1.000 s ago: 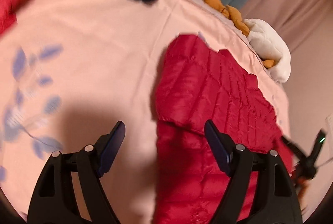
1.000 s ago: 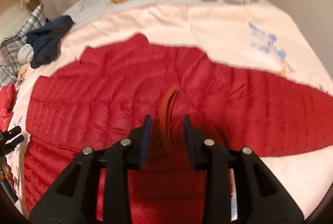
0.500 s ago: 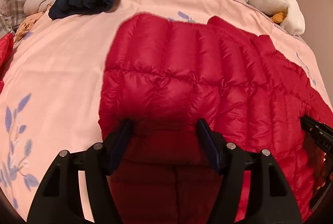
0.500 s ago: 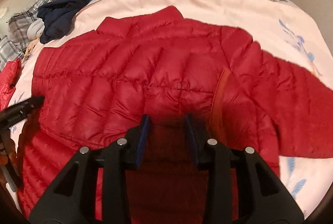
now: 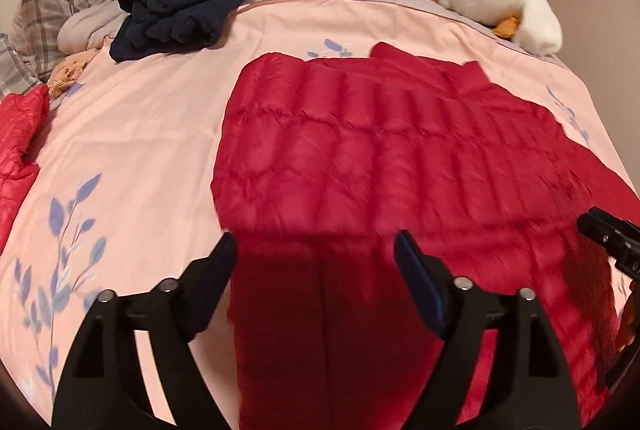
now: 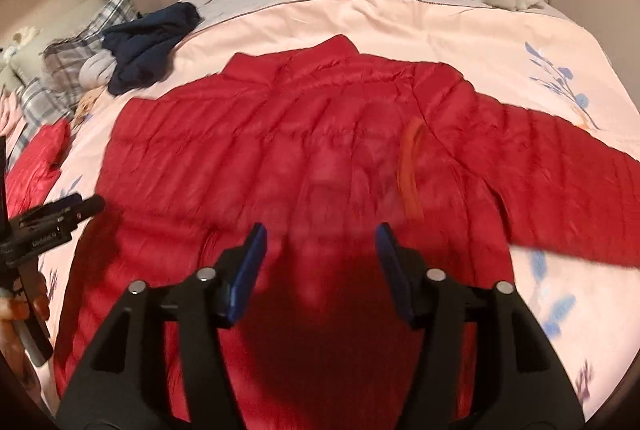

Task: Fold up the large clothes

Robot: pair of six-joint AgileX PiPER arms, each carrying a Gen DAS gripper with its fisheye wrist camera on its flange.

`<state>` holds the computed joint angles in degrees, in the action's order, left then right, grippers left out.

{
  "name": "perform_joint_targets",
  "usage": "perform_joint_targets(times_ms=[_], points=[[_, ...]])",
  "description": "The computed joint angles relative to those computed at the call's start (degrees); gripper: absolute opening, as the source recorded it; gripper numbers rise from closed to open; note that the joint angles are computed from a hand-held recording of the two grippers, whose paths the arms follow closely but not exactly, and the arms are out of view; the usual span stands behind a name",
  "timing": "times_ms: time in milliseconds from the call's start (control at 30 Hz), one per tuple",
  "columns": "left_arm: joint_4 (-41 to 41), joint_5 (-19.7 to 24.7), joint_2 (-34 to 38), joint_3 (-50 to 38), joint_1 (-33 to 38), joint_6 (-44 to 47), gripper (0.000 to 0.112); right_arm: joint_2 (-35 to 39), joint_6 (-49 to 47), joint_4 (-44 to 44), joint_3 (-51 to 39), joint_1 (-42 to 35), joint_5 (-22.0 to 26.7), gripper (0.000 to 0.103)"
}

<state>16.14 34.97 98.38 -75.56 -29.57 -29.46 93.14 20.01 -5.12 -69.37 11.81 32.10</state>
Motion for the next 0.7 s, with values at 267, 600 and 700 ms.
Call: perform_joint_targets(times_ms=[267,600,700], points=[[3.7,-0.3,-11.3,14.4,-8.8,-6.3,0.082,-13.9,7.4,-5.4,16.2,7.4,0.7,0.067],[7.9,-2.7,-24.1,33.8,-15.2,-17.1,0.083,-28.0,15.8,-14.6,30.7,16.0,5.9,0.069],[6.9,-0.5,-29.6,36.6,-15.7,-17.6,0.083,-36.0,7.5,-7.0,32.8,12.4,8.3,0.075]])
